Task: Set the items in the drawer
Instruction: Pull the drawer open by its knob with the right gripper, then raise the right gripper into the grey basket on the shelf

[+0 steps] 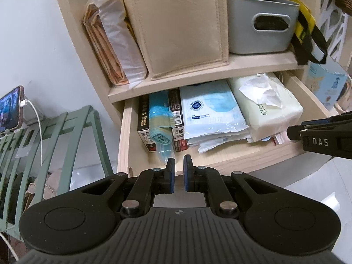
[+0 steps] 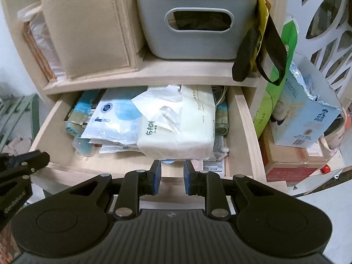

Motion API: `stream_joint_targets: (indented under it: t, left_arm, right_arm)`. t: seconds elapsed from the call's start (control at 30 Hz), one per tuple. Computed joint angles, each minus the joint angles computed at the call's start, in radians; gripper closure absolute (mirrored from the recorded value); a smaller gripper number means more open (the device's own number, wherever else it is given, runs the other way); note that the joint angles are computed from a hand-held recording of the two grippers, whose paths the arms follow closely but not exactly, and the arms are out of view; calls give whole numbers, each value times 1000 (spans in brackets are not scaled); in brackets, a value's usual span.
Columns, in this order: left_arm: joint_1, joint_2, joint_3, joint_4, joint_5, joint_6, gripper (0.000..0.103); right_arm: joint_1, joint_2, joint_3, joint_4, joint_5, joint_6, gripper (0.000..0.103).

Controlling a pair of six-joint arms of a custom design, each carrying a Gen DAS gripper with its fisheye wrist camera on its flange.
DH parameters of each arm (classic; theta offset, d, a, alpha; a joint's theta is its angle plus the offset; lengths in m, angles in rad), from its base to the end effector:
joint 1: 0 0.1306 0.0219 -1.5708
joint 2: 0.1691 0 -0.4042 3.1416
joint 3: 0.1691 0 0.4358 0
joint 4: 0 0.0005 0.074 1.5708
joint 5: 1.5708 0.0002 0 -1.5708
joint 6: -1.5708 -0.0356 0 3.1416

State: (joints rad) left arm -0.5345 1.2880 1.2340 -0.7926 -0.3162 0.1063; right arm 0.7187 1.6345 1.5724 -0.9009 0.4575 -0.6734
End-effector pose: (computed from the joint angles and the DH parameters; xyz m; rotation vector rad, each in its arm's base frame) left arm 0.4206 -0.2367 0.4278 0.3622 2.3364 0.0755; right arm 0.4701 0.3897 0.4098 0.1205 2.3963 0.0536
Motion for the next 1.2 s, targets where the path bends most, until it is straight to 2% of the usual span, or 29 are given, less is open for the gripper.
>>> stream_joint_targets:
  t: [0.2,0.37,0.63,0.7,0.8,0.9,0.97,1.1,1.2]
  left_arm:
    - [-16,-37,-32,-19,2,-25,94]
    - [-21,-64,-50,-48,21,-51,94]
    - [1,-60,-23,-162,93,-49,94]
    - [13,-51,-12,-194,121,-29,94]
    - [42,-49,-4,-247,201,5,94]
    - [61,-68,-14,-281,269,13,93]
    - [63,-81,-19,-302,287,7,93]
    - [42,-91,-14,-331,241,-17,93]
    - [10,-91,-6,-346,179,-55,93]
  right_arm:
    - [16,-16,-31,-8,-9,-27,76]
    - [31,-26,-49,-18,-32,-51,71]
    - [57,-29,-47,-71,-69,-87,68]
    - [63,-37,-55,-77,-86,-98,65]
    - [74,-50,-71,-86,-108,-111,64]
    - [84,-67,-90,-92,-128,-129,63]
    - [92,-76,-98,-103,-139,-142,63]
    - [109,-93,-115,-102,-125,-149,60]
    - [109,-101,-115,-109,-129,-156,59]
